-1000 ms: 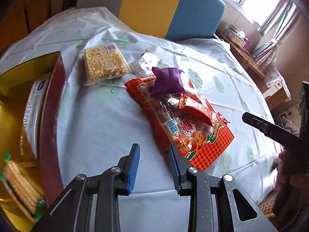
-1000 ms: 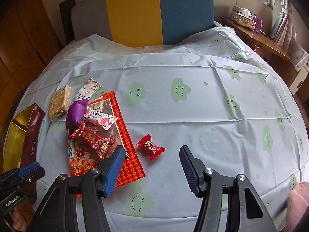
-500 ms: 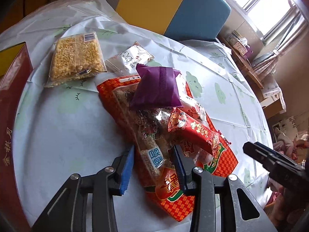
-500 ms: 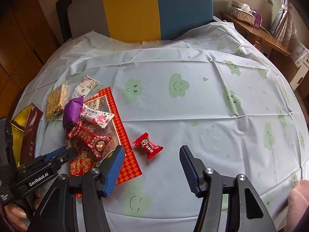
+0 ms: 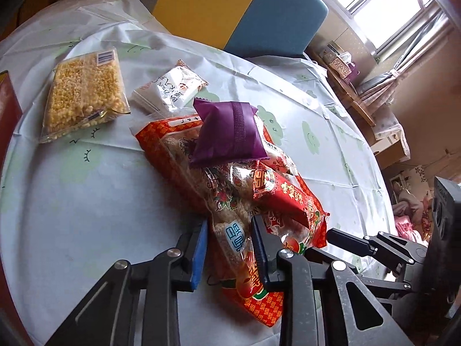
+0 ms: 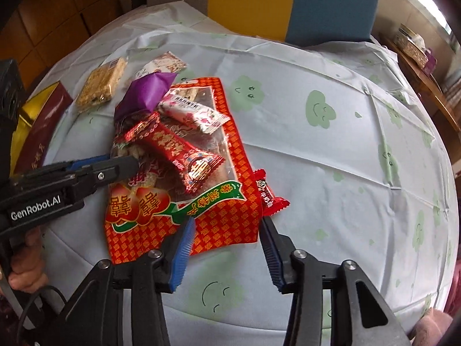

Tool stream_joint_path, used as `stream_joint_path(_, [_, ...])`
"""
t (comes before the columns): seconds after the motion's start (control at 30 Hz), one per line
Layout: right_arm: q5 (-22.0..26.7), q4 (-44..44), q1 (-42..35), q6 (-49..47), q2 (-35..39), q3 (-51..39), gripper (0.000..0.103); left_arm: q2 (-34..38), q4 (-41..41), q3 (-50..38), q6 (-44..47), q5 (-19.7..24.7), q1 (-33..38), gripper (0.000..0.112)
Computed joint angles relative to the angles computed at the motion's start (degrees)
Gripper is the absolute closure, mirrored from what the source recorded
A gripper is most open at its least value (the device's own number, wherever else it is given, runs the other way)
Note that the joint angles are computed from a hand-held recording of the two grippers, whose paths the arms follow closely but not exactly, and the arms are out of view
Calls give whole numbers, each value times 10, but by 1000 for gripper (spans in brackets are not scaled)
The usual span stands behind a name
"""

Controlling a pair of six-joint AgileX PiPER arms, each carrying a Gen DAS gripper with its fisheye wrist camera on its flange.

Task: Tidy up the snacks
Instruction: 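Grasp the large red-orange snack bag with the left tool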

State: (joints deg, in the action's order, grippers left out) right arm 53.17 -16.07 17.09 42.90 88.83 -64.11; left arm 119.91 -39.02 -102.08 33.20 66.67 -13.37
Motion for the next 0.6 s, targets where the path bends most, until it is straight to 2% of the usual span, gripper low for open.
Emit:
stream_joint_path(0.03, [0,1,1,-5,1,0,65,3,-10,-4,4,8,4,87])
stream_joint_path(0.1, [-22,46,-12,-43,-5,7,85,7,-17,-9,11,18,7,87])
stream_joint_path(0.13, [-34,69,-15,-59,-4,10,86,7,-13,-9,11,17,6,87])
stream_joint_path(0.2, [-20,55,-1,-61,8,-3,86,15,-9,-14,9,12,1,86])
stream_joint_path(0.23, [-18,58,-2,-63,11,-4,86,16,-4,-15,5,2,-2,80])
stream_joint_path(0.33, [-13,68,-7,-61,13,-2,80,15,-2,-10,-19,-15,-8,78])
stream_joint_path(0.47, [-8,75,-10,-60,13,1,78,-19,19,27,-1,-56,-23,93])
stream_joint_path(0.6, [-8,81,-21,-75,8,3,77,-50,16,45,18,-64,-14,99])
